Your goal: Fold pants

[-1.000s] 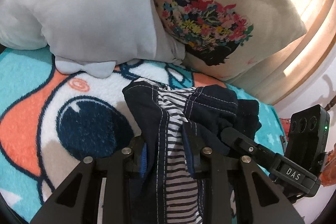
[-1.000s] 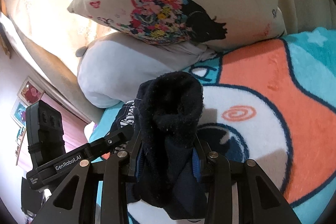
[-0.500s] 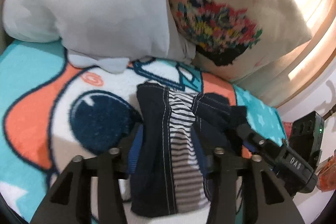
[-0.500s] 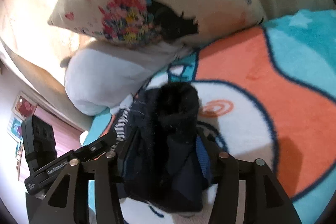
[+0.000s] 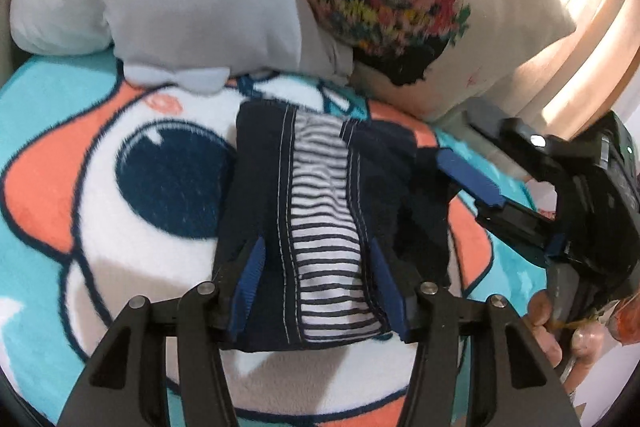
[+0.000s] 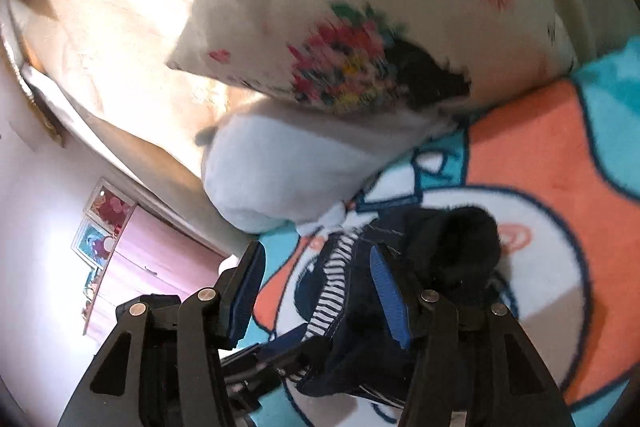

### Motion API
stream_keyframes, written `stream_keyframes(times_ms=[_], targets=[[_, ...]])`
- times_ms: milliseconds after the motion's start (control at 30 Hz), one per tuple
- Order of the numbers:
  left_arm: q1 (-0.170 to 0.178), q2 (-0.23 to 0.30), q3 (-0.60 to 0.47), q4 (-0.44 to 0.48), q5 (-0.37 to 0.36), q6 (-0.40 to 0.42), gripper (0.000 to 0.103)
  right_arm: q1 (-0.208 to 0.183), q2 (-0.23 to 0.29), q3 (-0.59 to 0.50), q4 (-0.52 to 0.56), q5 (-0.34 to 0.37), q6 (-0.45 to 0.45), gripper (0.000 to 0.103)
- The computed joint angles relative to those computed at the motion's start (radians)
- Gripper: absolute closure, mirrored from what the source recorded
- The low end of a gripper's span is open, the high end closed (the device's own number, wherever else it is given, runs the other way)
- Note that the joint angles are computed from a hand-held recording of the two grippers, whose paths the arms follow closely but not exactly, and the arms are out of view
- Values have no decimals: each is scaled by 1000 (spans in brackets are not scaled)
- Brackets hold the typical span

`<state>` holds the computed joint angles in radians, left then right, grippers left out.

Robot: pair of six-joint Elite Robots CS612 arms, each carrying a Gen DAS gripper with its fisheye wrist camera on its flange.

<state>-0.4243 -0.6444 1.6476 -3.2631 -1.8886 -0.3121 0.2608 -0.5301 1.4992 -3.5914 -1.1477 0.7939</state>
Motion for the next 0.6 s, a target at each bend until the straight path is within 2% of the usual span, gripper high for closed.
stream_keyframes(times_ms=[133,400,600], targets=[[2,5,-5,3,-8,1,46,8,-7,17,89,-78,6,44],[1,4,-4,17,-8,7,41,-2,12,21,61,-63,52,44],[13,-17,34,-5,-37,9,40,0,-6,59,21,-97,58,43]])
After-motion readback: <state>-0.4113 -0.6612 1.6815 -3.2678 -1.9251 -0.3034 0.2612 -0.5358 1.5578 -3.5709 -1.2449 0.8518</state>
